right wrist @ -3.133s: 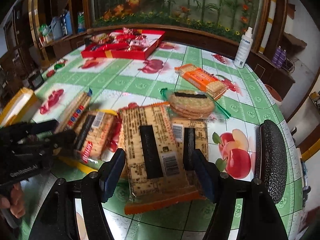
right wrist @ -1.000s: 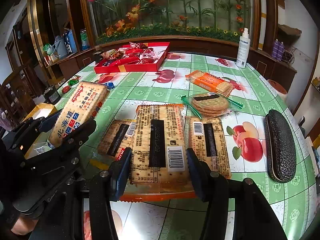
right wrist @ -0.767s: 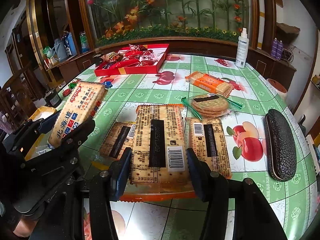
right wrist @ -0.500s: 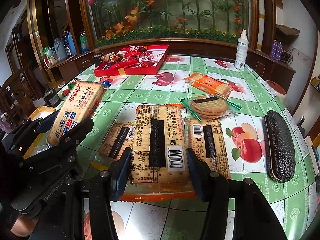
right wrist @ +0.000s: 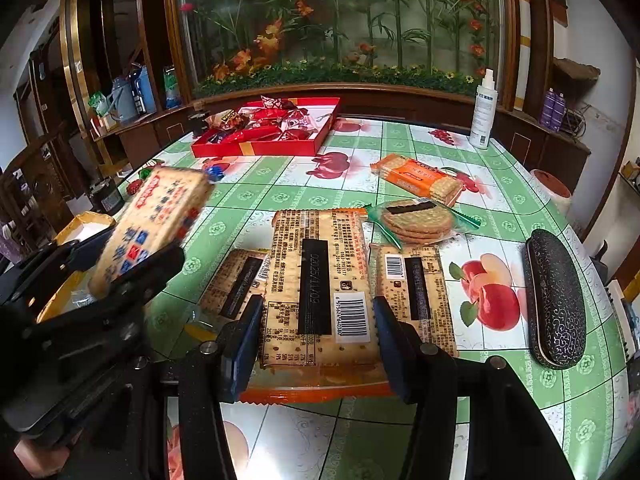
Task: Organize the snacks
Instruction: 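Carry both cracker packs over the white box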
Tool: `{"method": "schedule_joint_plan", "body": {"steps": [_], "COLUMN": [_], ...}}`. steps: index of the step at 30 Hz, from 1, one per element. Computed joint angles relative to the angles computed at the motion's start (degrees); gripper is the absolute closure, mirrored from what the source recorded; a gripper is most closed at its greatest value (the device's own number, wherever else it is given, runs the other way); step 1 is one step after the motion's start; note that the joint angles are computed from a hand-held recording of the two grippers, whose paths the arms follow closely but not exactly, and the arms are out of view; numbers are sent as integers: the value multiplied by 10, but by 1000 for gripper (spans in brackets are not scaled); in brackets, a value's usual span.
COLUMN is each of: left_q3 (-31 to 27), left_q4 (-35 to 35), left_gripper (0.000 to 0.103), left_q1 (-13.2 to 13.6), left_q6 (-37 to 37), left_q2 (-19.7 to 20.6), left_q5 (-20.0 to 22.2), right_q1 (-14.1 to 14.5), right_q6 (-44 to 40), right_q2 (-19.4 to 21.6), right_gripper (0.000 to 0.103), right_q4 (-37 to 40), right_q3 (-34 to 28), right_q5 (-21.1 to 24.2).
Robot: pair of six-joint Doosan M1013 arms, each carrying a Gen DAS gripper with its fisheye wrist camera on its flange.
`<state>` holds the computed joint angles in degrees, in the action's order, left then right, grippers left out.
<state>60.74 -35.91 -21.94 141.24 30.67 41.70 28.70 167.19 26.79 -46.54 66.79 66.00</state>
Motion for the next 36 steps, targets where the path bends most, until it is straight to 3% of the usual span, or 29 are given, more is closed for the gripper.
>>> {"method": "schedule_joint_plan", "body": {"steps": [9,19,26,36], "left_q3": [12,6,-16,-55], "left_q4": [-6,9,41,88], "left_gripper": [49,49,49,49], "left_q1": [27,69,99,132], "left_q6": [-15,-59,-122,-210], "left_q2": [-23,-27,-13,16], "left_q5": [12,12,15,32], "right_q1": [5,24,33,39], "right_q6": [-7,-58,-142,-276], "right_q2": [1,30,77,184], "right_gripper": [46,45,45,45], "right_q4": [7,54,98,164], "right_q3": [-6,-56,-137,-327], "right_q5": [-19,-75,-93,-49]}}
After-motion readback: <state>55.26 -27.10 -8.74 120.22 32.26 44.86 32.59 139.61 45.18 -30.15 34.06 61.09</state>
